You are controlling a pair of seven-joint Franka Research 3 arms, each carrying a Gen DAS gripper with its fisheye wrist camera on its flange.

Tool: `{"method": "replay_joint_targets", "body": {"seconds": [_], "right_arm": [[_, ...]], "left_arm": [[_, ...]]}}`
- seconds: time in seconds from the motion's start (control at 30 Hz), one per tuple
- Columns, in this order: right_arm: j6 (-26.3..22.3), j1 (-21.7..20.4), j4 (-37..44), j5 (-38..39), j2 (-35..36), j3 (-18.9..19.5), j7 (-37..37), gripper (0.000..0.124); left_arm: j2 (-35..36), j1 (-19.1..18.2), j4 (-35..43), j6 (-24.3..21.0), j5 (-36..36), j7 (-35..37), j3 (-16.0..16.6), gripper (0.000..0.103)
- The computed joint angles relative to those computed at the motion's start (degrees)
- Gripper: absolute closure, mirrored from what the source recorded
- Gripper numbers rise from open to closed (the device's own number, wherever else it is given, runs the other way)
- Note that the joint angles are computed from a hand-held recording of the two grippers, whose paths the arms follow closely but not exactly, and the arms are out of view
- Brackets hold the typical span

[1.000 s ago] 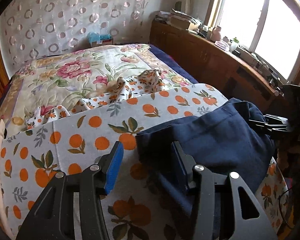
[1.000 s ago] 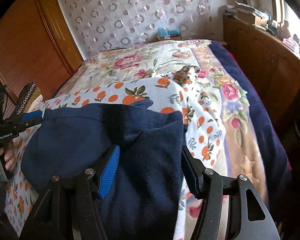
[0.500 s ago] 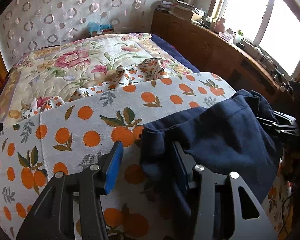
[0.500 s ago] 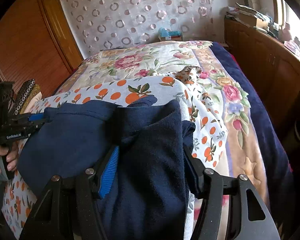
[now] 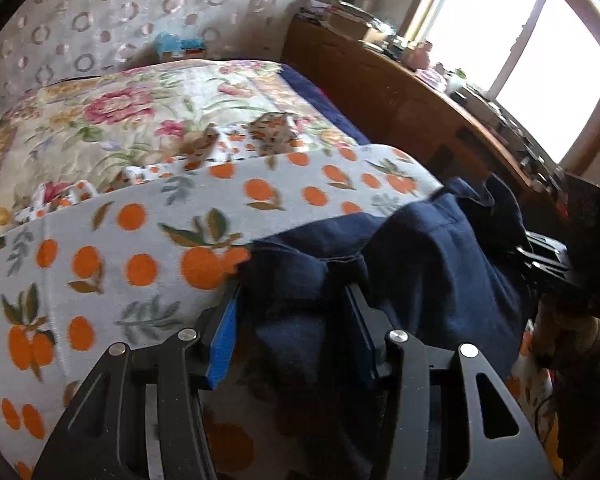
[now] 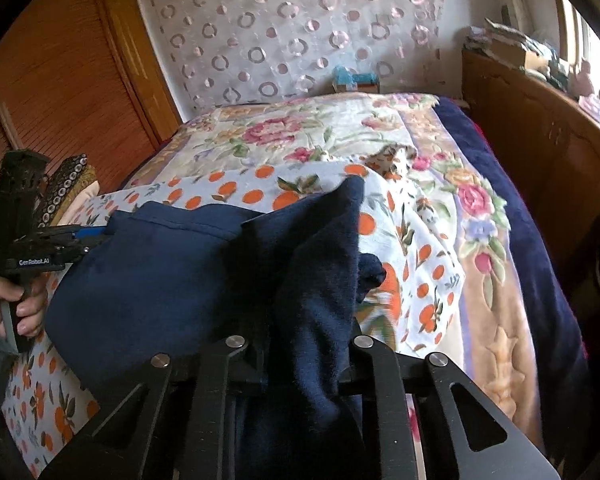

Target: Fold small clothes

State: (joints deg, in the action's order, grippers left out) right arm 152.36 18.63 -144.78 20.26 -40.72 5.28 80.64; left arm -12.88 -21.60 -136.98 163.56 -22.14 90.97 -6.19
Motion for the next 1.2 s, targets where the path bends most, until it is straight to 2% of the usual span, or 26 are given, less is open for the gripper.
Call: {"method": "replay_joint_targets", "body": {"seconds": [0.03, 0.07, 0.1, 0.23, 0.37, 0.5, 0.67, 0.77, 0.9, 1.2], "right_arm": [[0.9, -0.2, -0.5, -0.5, -0.4, 0.5, 0.0, 0.105], [1.4, -0.4, -0.8, -0.8, -0.7, 1.0, 0.0, 0.106], [2.1, -0.3, -1.1, -0.9, -1.1, 1.1, 0.1, 0.106], [5.9, 0.9, -3.2, -0.4, -3.0, 0.5, -0.8, 0.106], [9.0, 1.6, -4.5, -0.8, -5.3, 1.1, -1.6, 0.107], [11.9, 2.4, -5.1, -1.6, -6.8, 1.8, -2.0, 0.107], [13.7, 4.4, -3.5, -2.5, -6.4, 1.9, -3.9, 0.107], [14.7, 6.3, -2.1, -2.9, -4.8, 1.5, -6.1, 0.107], [15.9, 9.2, 2.5, -2.6, 0.8, 1.6, -8.6, 0.107], [17.5, 16.8, 16.3, -0.7, 16.2, 0.6, -19.4, 0.107]], "left_arm": [[0.1, 0.1, 0.2, -0.4, 0.6, 0.0, -0.3, 0.067], [0.1, -0.9, 0.4, -0.9, -1.4, 1.9, 0.7, 0.073], [0.0, -2.0, 0.6, -1.4, -4.3, 3.9, 1.6, 0.089], [-2.5, -3.1, -0.9, 0.0, -9.3, 8.1, 2.3, 0.091], [-6.3, -4.9, -3.0, 2.4, -11.0, 9.2, 2.9, 0.091], [-11.4, -5.8, -6.1, 6.1, -8.0, 6.5, 3.1, 0.092], [-18.6, -1.9, -10.3, 8.5, -1.1, 0.0, 0.7, 0.092], [-23.2, 2.4, -12.7, 8.1, 3.3, -3.9, -1.4, 0.092], [-29.7, 7.4, -16.1, 6.7, 7.9, -8.2, -2.5, 0.092], [-43.5, 15.2, -24.1, 3.2, 16.6, -14.7, -0.7, 0.092]]}}
